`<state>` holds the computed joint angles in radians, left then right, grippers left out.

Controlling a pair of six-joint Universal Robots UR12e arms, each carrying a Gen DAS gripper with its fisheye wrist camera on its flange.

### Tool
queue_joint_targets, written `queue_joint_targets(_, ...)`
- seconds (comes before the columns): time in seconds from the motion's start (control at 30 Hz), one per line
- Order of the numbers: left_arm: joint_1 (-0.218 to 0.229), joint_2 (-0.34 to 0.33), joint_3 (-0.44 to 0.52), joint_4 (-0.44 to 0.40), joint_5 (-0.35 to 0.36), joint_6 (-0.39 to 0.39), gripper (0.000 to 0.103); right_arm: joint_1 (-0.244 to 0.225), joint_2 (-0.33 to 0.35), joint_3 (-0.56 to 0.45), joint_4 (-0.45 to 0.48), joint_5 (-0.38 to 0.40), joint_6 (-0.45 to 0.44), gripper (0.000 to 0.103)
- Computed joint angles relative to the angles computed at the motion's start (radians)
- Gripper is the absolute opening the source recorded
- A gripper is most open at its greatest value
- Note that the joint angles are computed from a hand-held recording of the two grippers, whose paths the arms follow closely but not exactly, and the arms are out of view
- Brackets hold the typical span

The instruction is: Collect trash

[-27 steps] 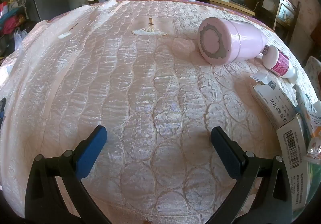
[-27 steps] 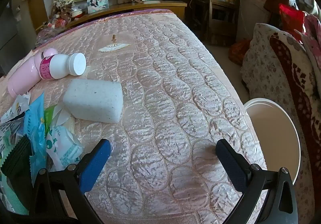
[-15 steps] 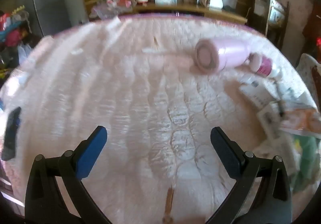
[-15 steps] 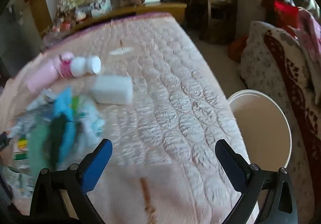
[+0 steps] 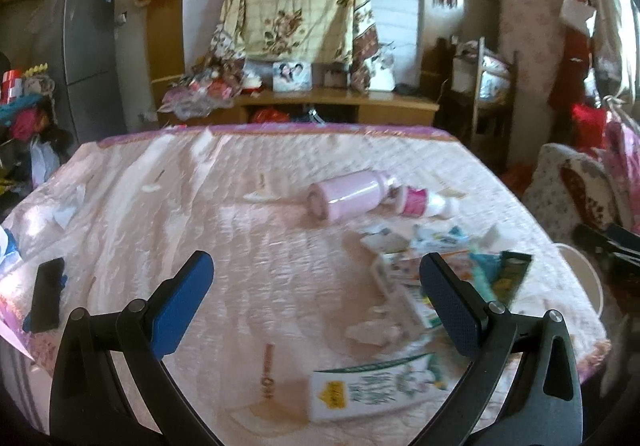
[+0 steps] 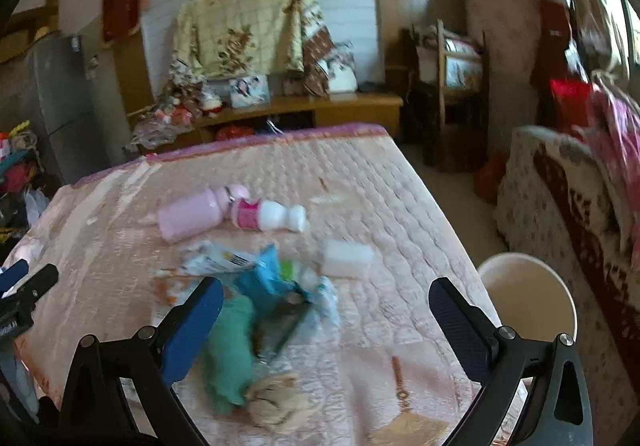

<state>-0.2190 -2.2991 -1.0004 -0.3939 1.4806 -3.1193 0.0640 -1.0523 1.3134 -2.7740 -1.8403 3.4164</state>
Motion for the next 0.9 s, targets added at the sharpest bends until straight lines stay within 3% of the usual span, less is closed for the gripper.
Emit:
queue_joint_targets(0.37, 0.003, 0.045, -0.066, 0.079, -0.022, -0.037, 0.102, 0.04, 0.009, -0.02, -0.105, -0.033, -0.061, 0.102)
queue_joint_targets(0.9, -0.002, 0.061, -0.091, 0.137, -0.031, -0.057, 0.102, 0.049, 0.001, -0.002, -0.168, -0.043, -0.088, 0.102)
